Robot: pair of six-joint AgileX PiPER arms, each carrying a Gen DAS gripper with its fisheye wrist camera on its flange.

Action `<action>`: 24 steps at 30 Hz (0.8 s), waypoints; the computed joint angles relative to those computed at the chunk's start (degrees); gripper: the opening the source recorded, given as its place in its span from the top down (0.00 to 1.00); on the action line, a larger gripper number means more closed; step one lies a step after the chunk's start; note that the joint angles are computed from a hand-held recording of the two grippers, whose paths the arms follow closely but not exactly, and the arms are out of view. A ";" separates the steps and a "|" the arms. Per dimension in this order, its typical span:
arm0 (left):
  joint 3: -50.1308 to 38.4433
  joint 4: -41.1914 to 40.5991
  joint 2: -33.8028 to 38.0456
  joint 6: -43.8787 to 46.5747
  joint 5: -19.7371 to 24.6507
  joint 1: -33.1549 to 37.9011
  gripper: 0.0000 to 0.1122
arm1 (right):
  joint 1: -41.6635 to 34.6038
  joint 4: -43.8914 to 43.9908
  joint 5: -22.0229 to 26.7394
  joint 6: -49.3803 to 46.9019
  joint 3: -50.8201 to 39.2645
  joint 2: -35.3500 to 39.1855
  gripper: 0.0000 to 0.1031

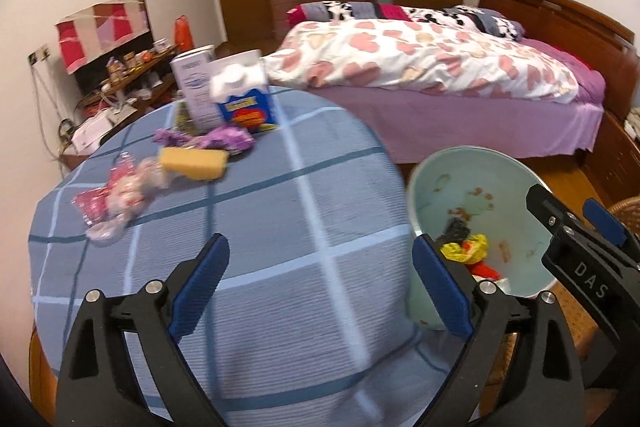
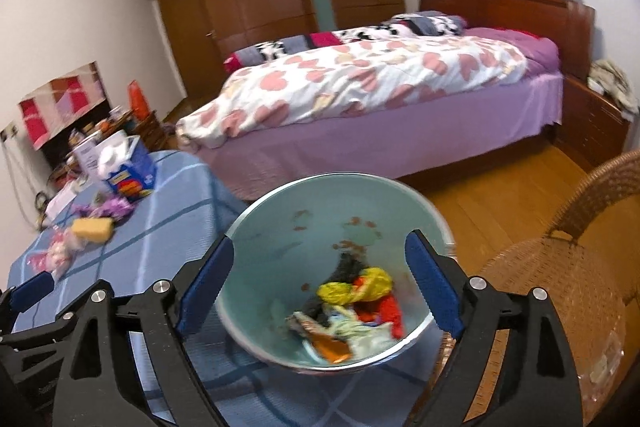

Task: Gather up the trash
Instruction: 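Move both open tools back over the table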

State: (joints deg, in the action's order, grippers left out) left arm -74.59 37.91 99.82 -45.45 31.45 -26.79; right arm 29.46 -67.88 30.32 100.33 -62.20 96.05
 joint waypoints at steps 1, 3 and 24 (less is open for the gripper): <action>0.51 0.39 -0.42 -0.32 -0.05 0.47 0.18 | 0.71 0.49 0.16 -0.86 -0.79 0.44 0.16; 1.88 1.15 -1.42 -0.80 -0.33 1.75 0.17 | 2.29 1.80 0.53 -3.05 -2.84 1.72 0.16; 7.50 -10.13 -2.75 11.82 -6.35 21.42 0.17 | 9.46 18.25 1.16 -25.57 -26.37 16.56 0.23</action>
